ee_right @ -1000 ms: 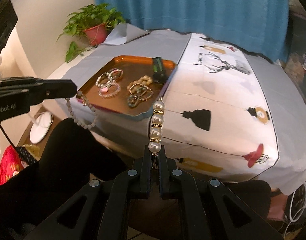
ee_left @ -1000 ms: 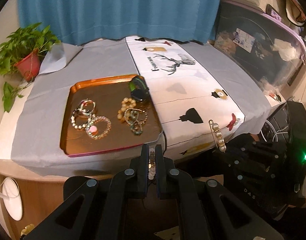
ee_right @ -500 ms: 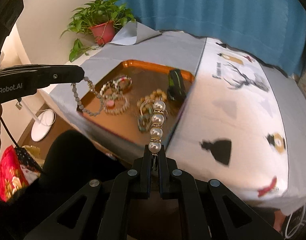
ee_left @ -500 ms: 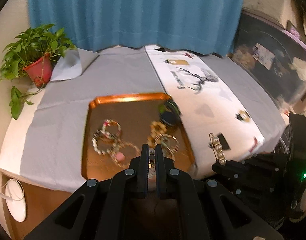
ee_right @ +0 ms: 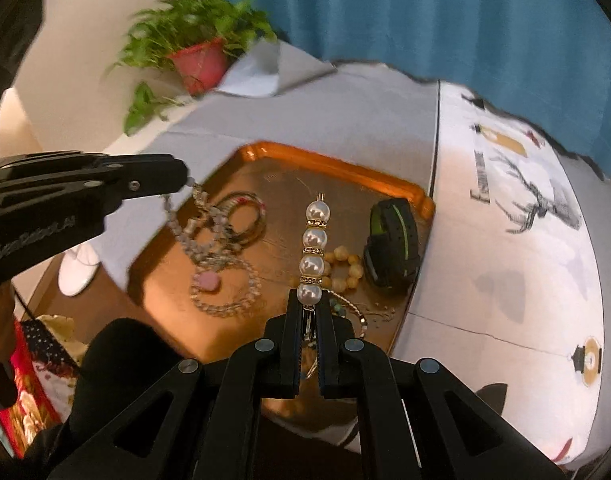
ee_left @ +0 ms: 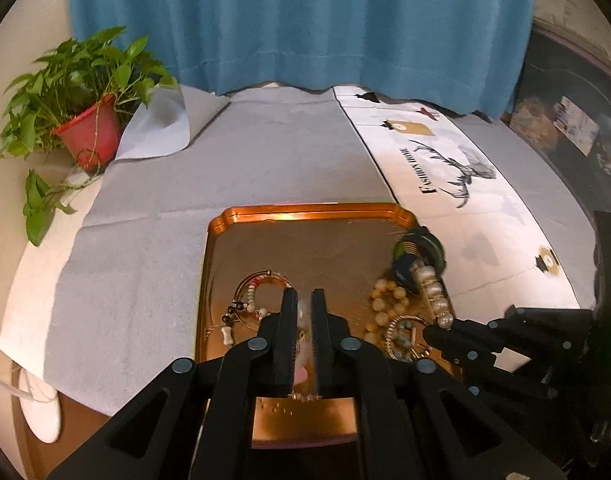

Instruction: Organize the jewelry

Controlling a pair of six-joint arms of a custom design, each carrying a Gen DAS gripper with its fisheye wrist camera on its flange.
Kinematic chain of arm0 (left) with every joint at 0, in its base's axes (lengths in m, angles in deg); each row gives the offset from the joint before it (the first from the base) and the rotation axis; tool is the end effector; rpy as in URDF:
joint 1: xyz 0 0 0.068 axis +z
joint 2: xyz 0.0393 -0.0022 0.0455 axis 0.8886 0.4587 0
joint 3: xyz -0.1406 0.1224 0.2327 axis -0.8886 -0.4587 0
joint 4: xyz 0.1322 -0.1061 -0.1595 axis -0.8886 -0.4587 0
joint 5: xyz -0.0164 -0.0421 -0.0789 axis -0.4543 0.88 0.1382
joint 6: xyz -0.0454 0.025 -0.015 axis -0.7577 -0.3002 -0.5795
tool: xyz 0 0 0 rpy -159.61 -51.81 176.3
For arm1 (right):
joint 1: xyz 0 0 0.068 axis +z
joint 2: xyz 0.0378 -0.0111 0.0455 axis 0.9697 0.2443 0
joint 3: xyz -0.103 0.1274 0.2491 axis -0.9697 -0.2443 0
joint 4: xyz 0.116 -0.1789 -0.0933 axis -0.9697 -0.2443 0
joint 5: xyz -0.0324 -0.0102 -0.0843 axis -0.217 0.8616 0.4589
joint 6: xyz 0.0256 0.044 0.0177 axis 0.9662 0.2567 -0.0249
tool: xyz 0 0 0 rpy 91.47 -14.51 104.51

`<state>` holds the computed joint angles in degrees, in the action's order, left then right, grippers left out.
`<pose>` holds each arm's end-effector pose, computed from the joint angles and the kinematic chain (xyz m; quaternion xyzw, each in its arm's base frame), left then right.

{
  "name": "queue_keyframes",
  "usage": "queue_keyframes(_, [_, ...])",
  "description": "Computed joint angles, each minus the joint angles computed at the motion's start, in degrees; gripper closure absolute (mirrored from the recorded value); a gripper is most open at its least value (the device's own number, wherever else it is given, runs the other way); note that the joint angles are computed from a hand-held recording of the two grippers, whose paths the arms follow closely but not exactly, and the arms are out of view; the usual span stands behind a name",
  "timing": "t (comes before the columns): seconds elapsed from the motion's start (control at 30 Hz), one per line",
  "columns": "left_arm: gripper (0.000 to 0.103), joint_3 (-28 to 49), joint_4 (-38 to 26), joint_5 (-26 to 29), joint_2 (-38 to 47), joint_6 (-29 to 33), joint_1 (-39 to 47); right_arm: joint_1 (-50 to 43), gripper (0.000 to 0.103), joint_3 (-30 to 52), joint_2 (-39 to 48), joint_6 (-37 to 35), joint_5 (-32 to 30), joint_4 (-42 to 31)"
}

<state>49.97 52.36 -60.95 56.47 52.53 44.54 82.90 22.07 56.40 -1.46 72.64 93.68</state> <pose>0.3066 -0.0961 0.1241 0.0284 0.9439 -0.0316 0.3276 0.3130 0.0485 0.0926 -0.2132 0.9287 0.1143 0.2810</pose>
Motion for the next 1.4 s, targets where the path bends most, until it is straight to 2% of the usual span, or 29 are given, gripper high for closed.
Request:
queue_keyframes(0.03, [0.058,0.65,-0.32,0.52,1.15,-0.27,0.4,0.41,0.09,1.54,1.44,0.23,1.28,-1.34])
queue_keyframes(0.07, [0.019,1.11,-0.91,-0.25,1.94,-0.8,0.33,0.54,0.079,2.7,2.71,0.31,2.03,-2.26])
queue_keyframes(0.1, [0.006,1.04,-0.82,-3.17,2.5,-1.85,-0.45,0.23,0.053,3.26,3.66,0.3,2.04,-2.61])
queue_keyframes(0.13, [0.002,0.11,0.62,-5.43,2.5,-2.24,-1.06,-0.25,0.04,2.95,3.93,0.48,1.69,-2.1])
queue_keyframes(0.17, [0.002,-1.7,3.25,-7.56,2.27,-2.11,-1.88,-0.88,0.025,1.9,3.89,0.83,1.12,-0.51])
queue_keyframes(0.33, [0.002,-4.12,0.92,-12.98,1.1,-3.31,-4.94,-3.52,0.024,-4.92,0.35,0.96,0.23,4.02])
queue_keyframes(0.63, [0.001,-15.35,4.6,-18.36,-6.09,-11.33,-12.76,-4.99,0.024,-21.61,-9.03,-1.46,1.79,16.08])
queue_keyframes(1.03, [0.001,-21.06,-2.0,-25.51,-17.17,-19.87,-22.48,-7.6,0.024,-30.11,-20.35,-2.81,0.09,15.31])
queue_keyframes(1.4, [0.001,-22.92,-6.53,-27.88,-22.41,-24.82,-26.79,-6.2,0.023,-34.1,-29.33,-3.49,0.99,12.21])
